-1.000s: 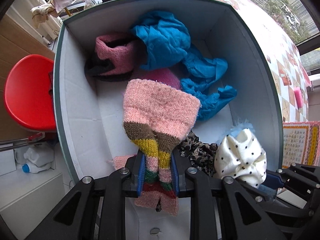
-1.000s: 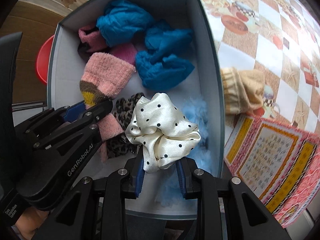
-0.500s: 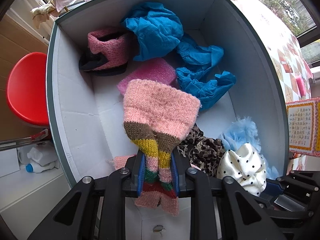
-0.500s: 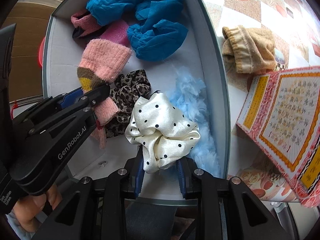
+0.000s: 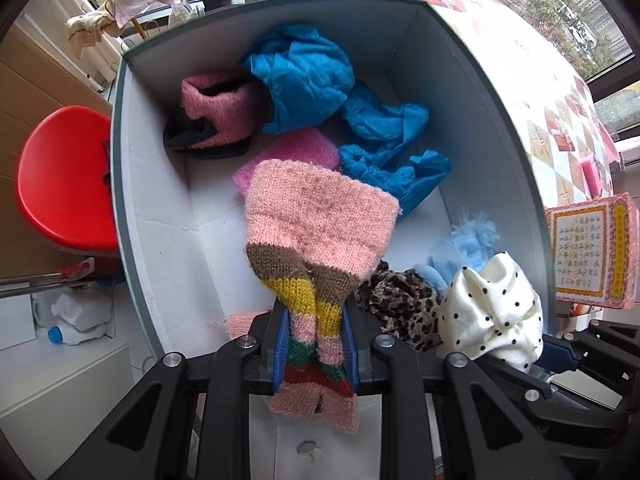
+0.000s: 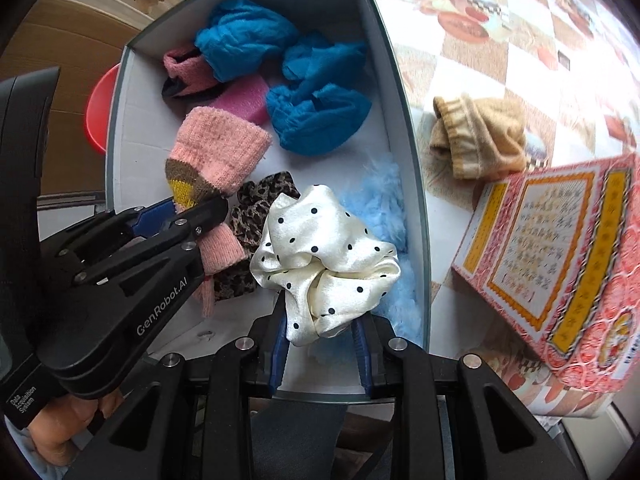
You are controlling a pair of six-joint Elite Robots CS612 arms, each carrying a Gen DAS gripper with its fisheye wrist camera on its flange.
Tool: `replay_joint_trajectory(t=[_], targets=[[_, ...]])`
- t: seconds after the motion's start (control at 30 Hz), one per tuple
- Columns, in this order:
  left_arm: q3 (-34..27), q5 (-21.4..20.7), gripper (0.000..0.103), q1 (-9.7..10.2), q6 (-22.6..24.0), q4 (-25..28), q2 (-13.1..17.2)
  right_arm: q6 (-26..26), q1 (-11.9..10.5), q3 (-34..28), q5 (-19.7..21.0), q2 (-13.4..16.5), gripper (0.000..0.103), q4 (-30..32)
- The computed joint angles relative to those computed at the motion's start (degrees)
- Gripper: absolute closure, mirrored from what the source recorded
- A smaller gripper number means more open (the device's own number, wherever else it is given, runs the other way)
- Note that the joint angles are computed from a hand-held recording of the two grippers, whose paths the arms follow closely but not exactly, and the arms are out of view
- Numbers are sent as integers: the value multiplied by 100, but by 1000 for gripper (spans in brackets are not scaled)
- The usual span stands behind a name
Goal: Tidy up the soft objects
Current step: 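Lower the glove into the box and open the left tool while the right tool releases the scrunchie, then move both tools away from the box toward the remaining items on the table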
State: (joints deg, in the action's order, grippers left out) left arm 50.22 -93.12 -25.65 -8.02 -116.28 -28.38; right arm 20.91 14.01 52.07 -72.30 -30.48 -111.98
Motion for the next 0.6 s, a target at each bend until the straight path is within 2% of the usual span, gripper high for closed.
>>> replay_joint_trajectory(t=[0.07,0.17,0.23,0.27,0.3,0.37,0.4,0.47,0.57,0.6], targets=[[-58,4,77,3,-7,-25,3,-83,11,-26,-117,-15,74,-38],[-126,47,70,1,-4,-70,10,-190,25,-37,-245,-53,73,-98],[-162,61,56,7,14,-113,13,-248,24,-52,-285,-78,71,-117],[-208,41,50,13,49,-99,27,-272,22,-49,-299,-89,64,-142],[-236,39,41,12,83,-76,32,-292,18,-11,-301,-119,49,-182],[-176,50,31,10,167,-136,1,-347,7,23,-267,-160,37,-267],[-159,39,26,16,218,-130,-13,-372,6,100,-269,-210,36,-336],[-34,3,23,28,285,-129,-83,-447,-2,124,-293,-255,35,-374],[114,-51,15,45,257,-300,-158,-507,-3,207,-226,-340,5,-479],[127,-50,7,48,201,-345,-171,-511,-9,262,-190,-379,5,-560]])
